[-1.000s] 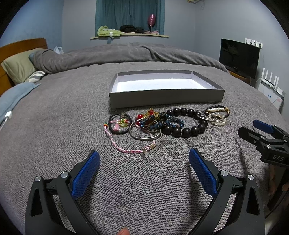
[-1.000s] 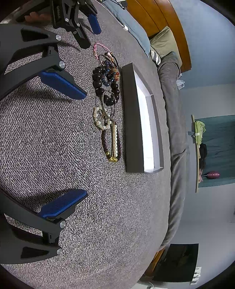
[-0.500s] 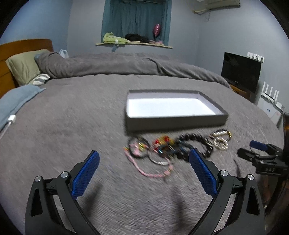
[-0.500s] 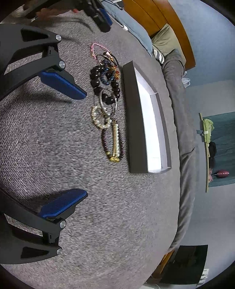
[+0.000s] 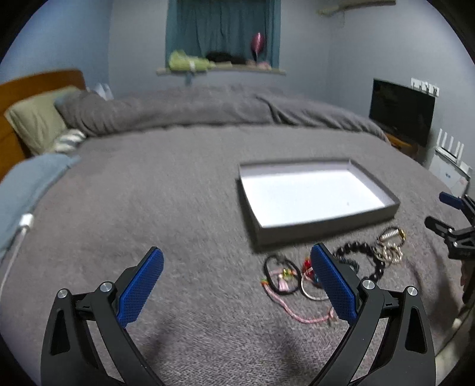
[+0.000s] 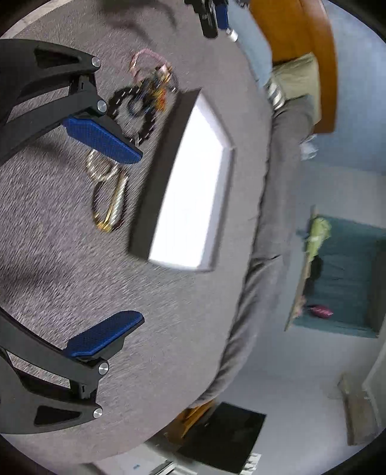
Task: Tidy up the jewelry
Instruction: 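Grasp the black hair tie with the left tool while the right tool grasps the black bead bracelet, then carry both bracelets into the tray and open both tools to release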
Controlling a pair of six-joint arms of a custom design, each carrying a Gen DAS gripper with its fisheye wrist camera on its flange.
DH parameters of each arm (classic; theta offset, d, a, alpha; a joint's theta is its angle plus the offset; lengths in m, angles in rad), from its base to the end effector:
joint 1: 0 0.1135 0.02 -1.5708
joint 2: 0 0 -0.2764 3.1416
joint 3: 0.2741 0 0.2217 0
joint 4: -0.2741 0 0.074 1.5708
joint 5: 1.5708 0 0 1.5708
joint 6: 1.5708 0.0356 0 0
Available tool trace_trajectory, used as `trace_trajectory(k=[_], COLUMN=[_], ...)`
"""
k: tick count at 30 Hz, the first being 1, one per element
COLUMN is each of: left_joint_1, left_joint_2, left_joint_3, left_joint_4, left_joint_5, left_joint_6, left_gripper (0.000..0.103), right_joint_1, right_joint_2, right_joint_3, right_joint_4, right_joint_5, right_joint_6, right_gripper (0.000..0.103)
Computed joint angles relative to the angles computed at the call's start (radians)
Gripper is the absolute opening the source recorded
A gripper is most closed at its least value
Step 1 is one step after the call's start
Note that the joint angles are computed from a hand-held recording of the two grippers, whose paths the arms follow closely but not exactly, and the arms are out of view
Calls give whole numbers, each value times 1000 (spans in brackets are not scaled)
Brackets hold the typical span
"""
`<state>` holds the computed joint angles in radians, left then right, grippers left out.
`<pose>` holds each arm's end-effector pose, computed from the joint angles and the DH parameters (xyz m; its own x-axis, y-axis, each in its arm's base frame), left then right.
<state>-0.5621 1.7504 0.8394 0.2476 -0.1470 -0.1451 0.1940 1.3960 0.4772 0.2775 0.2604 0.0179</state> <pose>0.2851 -0.1734 0.1864 -0.5777 0.1948 -0.7927 0.3497 0.9365 -0.0247 0.2333 0.0365 0.1876 -0.5866 -0.0976 -0.8039 0.0267 0.9898 -0.1397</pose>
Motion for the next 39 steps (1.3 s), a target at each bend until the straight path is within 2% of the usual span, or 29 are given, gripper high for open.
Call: trace_trajectory(k=[3,8,12,13,14,15,17,20,22,23,30,35,39], left_joint_1=[10,27,36,34,28,24,15,6,1,0,4,21,24], left_joint_2=[42,106,154,160,168,175,203,243,268,286,389,396,369], left_joint_3=[34,80,114,120,124,131,172,228,265,294,433,424,383], left_joint_4=[-20,-41,-57,-59,-55,-56,-96,-142,-174,-199,-328,-313,-272], left_joint_5=[13,18,75,81,88,98,115,136,136,135,132,169,186], left_joint_6=[-7,-4,6,9,13,18,33,43,50,52,44,40,50], left_gripper=[98,98,96,94,89,83,61,47,43,37,26,4,4], right_joint_1=[-81,-123,-136,-138,-138,-140,-146,-157,-157,-154,-139,-147,-165], right_joint_2=[22,93,132,139,151,157,170,185,187,187,192,224,257], right_joint_3=[-1,28,36,35,38,39,42,47,47,47,59,81,111], right_joint_4=[10,-20,-20,-19,-19,-20,-24,-31,-34,-36,-62,-76,-89], right_joint_5=[-128,-183,-217,-224,-231,-238,-265,-307,-314,-313,-325,-338,-381], right_joint_6=[-4,-11,-2,0,7,10,23,41,44,44,55,70,104], right_gripper=[98,96,82,74,66,63,49,37,36,35,31,30,30])
